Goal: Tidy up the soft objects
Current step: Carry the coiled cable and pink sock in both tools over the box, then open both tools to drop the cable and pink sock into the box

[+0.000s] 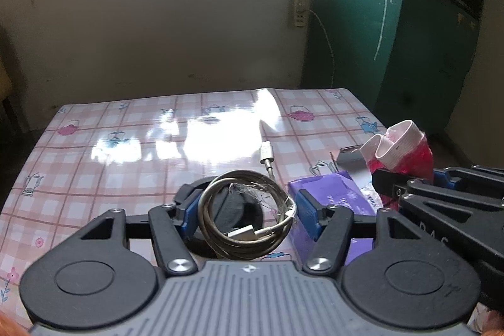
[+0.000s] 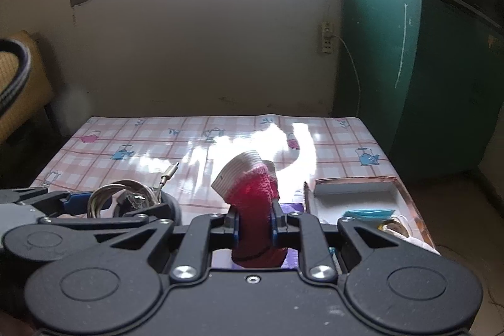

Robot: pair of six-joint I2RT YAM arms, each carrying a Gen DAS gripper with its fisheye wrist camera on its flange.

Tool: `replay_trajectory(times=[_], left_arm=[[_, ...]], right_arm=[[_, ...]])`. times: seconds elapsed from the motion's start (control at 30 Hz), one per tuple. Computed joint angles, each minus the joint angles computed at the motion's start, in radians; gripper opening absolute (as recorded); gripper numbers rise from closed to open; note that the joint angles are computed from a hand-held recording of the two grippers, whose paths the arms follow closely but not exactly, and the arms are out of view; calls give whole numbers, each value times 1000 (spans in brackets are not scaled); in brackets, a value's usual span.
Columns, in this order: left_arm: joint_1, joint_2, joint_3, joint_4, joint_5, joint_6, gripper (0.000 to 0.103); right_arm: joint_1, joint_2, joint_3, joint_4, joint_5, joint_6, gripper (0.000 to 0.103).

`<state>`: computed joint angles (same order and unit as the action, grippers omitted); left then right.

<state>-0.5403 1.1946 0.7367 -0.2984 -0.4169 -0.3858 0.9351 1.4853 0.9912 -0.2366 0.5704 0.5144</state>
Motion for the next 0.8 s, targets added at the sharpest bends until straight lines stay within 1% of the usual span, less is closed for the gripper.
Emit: replay_trajectory(times=[0.43, 0.57, 0.8], left_arm=[[-91, 155, 83, 57, -5, -19, 64], [-117, 217, 119, 76, 1, -23, 64], [-148, 297, 167, 107, 17, -31, 64]], right_arm=[[-133, -105, -104, 17, -71, -50, 21], [-189, -134, -136, 24, -104, -77, 21], [-318, -176, -190, 46, -197, -145, 22]])
